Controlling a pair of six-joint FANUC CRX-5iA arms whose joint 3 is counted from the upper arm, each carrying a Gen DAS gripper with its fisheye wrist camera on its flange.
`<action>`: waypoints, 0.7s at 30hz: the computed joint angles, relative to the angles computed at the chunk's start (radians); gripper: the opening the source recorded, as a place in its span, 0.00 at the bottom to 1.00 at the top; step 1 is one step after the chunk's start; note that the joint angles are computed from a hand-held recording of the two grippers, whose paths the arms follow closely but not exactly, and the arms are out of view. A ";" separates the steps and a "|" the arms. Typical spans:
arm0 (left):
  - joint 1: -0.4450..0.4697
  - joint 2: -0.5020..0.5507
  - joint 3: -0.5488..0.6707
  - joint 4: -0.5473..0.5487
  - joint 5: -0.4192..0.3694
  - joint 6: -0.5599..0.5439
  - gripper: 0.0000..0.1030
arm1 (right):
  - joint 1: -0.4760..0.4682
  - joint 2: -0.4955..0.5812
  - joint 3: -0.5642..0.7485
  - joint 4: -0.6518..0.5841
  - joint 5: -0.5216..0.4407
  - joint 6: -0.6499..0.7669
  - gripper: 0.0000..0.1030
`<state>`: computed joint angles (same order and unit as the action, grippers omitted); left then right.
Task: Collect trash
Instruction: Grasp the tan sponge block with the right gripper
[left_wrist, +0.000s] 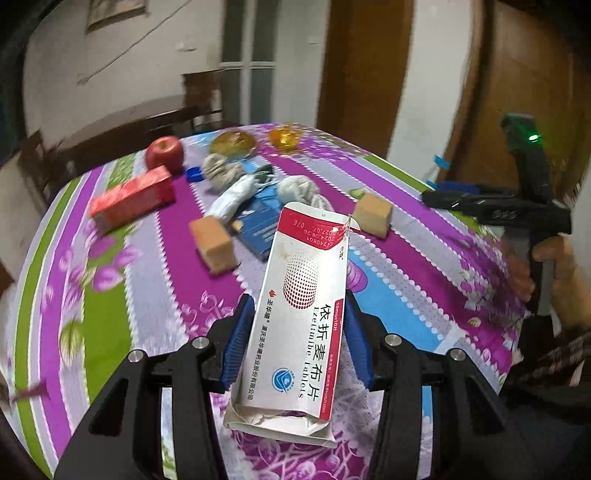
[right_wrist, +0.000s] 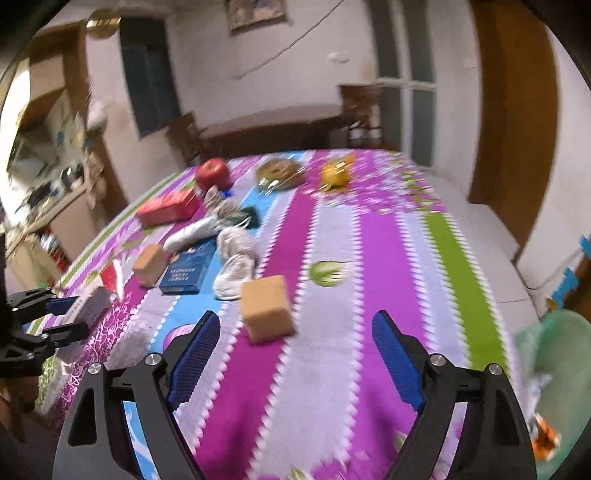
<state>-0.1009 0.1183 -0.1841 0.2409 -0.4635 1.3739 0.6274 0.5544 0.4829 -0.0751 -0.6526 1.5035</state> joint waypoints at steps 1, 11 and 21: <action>-0.002 -0.004 0.008 -0.042 -0.006 0.057 0.45 | 0.000 0.032 0.055 -0.017 -0.043 0.026 0.83; 0.008 0.021 0.060 -0.123 -0.079 0.224 0.45 | 0.015 0.253 0.389 -0.029 -0.323 0.110 0.40; -0.067 0.113 0.266 -0.385 -0.212 0.518 0.45 | 0.011 0.060 0.110 -0.082 -0.121 0.103 0.37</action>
